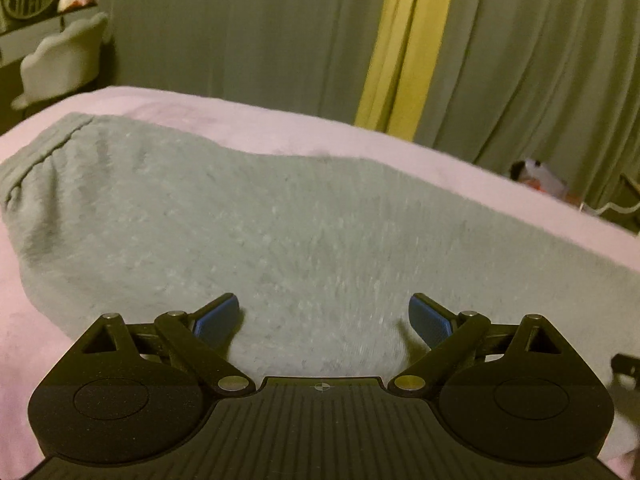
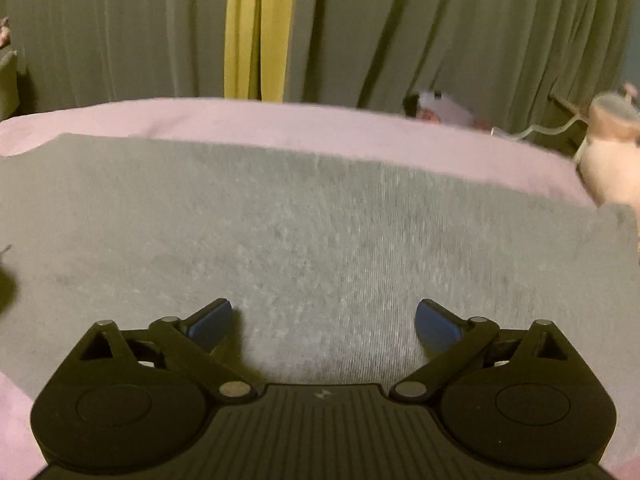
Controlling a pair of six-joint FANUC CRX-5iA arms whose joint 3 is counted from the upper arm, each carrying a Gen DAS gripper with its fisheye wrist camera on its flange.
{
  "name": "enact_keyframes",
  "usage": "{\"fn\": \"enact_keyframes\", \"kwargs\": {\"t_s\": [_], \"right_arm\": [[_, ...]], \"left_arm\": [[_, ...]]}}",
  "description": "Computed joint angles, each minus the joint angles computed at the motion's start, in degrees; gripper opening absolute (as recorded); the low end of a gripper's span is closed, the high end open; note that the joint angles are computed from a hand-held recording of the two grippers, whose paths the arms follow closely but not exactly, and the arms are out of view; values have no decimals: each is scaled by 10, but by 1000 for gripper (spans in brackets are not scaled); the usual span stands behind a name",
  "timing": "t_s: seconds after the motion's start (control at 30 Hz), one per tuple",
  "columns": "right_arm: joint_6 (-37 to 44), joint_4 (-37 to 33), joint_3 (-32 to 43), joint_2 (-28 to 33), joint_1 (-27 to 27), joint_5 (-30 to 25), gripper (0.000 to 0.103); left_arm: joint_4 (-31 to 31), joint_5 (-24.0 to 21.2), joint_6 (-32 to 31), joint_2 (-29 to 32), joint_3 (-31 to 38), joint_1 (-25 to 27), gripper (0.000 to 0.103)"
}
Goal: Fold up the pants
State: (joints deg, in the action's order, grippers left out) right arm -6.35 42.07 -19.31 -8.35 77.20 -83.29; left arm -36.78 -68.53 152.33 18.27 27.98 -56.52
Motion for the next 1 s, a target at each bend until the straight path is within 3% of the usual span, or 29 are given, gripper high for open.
{"fn": "enact_keyframes", "kwargs": {"t_s": [0.1,0.2,0.33,0.5,0.67,0.77,0.93,1.0], "right_arm": [[-25,-1,-16,-5,-22,11,99],[-52,19,-46,-15,-30,-7,99],[-103,29,-91,-52,-53,-17,99],[-202,31,-130,-85,-79,-78,99],[-307,-19,-117,-72,-76,-201,99],[-289,-23,-96,-57,-64,-229,99],[-206,69,-120,-91,-15,-110,99],[-146,74,-121,-92,-25,-51,99]], "left_arm": [[25,41,16,-17,-38,19,97],[14,24,46,-7,-30,17,98],[2,3,25,11,-12,7,101],[-7,-26,1,32,16,-1,102],[-9,-27,-1,38,23,0,103],[-13,-31,-4,46,31,-2,103],[-19,-37,-8,50,36,-5,103],[-20,-38,-8,51,37,-5,103]]}}
